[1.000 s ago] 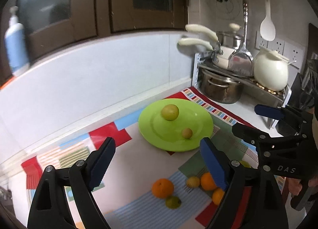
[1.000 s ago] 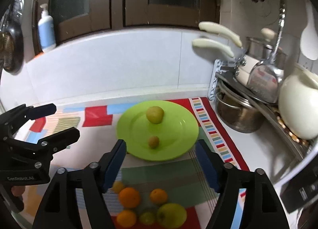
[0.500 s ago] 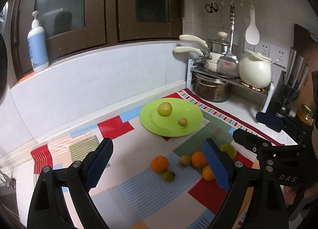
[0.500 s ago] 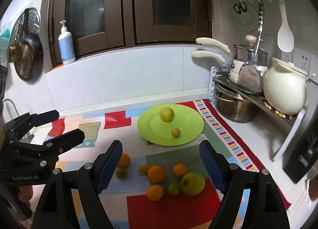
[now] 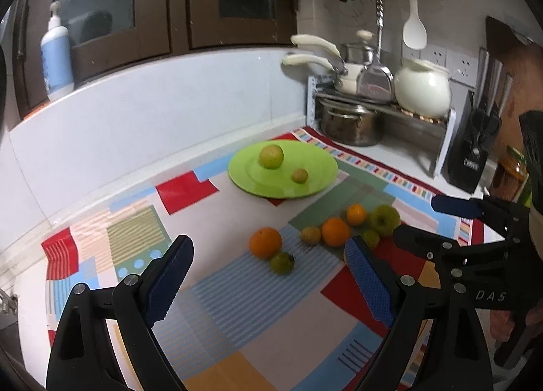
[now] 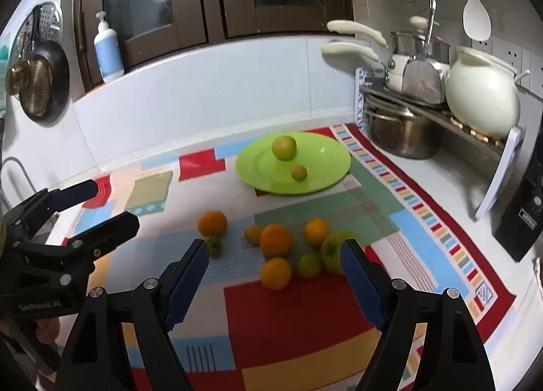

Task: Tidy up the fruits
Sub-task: 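Move both open grippers back toward the fruit cluster, then grasp a mandarin orange with the right gripper while the left grasps a green lime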

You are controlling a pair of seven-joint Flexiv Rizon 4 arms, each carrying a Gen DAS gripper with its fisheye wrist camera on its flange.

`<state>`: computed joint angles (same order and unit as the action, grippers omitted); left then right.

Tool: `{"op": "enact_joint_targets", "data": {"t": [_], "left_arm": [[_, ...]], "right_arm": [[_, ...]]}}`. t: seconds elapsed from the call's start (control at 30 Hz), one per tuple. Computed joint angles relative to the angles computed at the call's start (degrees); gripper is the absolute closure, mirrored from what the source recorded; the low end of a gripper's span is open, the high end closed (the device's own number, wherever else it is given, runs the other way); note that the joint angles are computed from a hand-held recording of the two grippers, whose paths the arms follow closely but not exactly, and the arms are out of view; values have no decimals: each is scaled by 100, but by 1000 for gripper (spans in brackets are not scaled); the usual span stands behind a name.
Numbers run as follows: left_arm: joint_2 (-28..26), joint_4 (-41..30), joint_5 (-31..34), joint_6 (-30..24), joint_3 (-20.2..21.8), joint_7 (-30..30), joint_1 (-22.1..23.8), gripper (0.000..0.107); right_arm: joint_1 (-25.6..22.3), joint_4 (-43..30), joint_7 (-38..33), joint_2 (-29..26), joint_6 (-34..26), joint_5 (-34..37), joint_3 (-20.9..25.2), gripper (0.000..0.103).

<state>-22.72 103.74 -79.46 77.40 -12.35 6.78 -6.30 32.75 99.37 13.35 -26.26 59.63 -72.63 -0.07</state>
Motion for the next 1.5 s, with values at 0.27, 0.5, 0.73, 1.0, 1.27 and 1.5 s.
{"op": "enact_joint_targets", "data": {"t": [0.27,0.5,0.73,1.0,1.27,1.5], "left_arm": [[-298,-72,347,-138,-16,2,96,22],[-637,-253,1181,-321,-138,-525,318,33],[-1039,-579,2407,-678,-153,-1530,488,50],[-1396,-987,3440,-1008,-233,-2573,659,59],[-1647,-1393,4173,-1458,-149,-3432,687,73],[-1653,-1386,4275,-1454,-297,-3537,808,78]], "right_arm": [[69,-67,-341,-220,-137,355,45,23],[60,-188,-580,-489,241,820,-56,32],[55,-284,-945,-758,689,1510,-169,45],[137,-378,-1431,-992,1123,2263,-340,52],[243,-509,-1868,-1152,1386,2739,-523,59],[338,-560,-2112,-1182,1360,2970,-621,69]]}}
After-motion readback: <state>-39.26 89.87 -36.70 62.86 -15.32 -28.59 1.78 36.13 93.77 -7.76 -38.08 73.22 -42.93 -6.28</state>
